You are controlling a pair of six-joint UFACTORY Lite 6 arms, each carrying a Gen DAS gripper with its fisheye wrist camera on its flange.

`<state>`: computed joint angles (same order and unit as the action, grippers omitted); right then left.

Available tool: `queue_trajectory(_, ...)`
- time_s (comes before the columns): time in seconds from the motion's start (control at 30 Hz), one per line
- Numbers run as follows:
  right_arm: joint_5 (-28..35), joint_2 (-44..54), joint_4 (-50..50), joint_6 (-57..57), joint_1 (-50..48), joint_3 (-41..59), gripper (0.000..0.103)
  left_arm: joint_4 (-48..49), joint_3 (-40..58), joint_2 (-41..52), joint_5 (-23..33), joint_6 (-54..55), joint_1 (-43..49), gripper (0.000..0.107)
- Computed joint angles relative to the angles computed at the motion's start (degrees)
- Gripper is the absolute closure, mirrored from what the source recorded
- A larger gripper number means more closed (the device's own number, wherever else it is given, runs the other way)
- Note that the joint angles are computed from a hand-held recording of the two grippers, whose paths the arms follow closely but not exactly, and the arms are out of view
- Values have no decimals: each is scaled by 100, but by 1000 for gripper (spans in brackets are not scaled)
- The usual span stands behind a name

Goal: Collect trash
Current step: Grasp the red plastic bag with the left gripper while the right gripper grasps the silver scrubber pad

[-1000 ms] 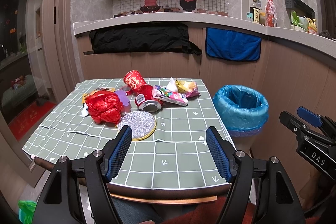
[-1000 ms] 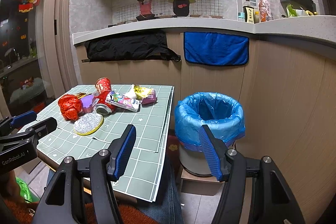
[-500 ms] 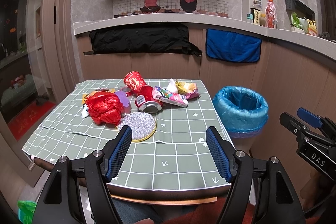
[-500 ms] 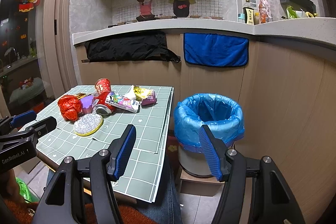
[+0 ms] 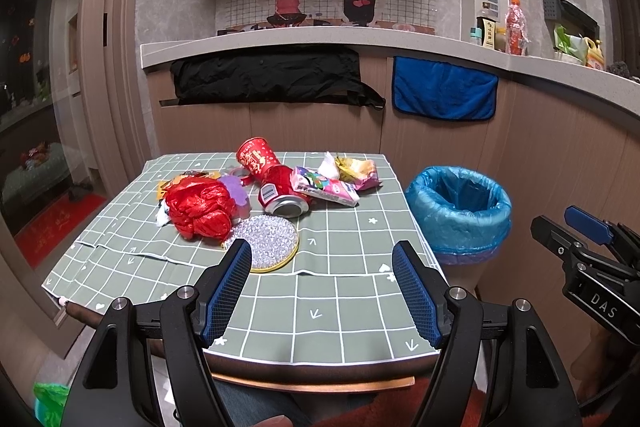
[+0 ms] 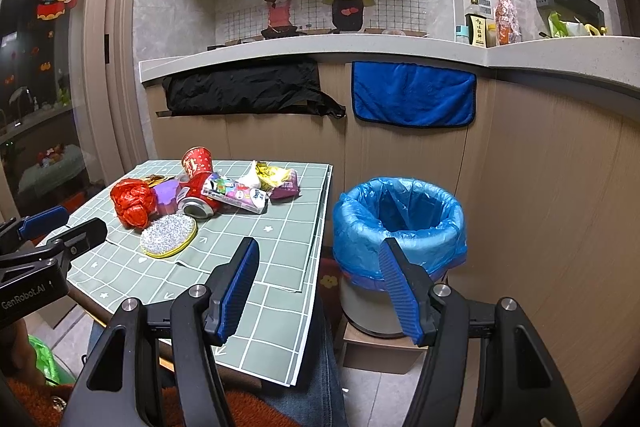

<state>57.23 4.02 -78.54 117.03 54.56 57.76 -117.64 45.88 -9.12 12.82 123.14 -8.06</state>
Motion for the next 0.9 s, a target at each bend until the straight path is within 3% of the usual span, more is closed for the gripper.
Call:
queue_trajectory(0.37, -55, 68, 10, -37, -40, 49, 43, 494, 116, 117, 66, -506, 46, 34)
queue_trajectory(0.53, -140, 215, -97, -199, -169, 211, 43, 1340, 566, 603, 461, -1236, 346, 34)
queue_trajectory(0.6, -199, 344, -191, -327, -299, 387, 43, 1735, 889, 962, 995, -1595, 685, 34)
queue_trajectory(0.7, -620, 570, -387, -489, -648, 708, 43, 1436, 1368, 1476, 1170, -1358, 983, 34)
queue_trajectory(0.9, -1631, 1570, -301, -1405, -1387, 1942, 43, 1307, 2869, 2995, 997, -1185, 1409, 34)
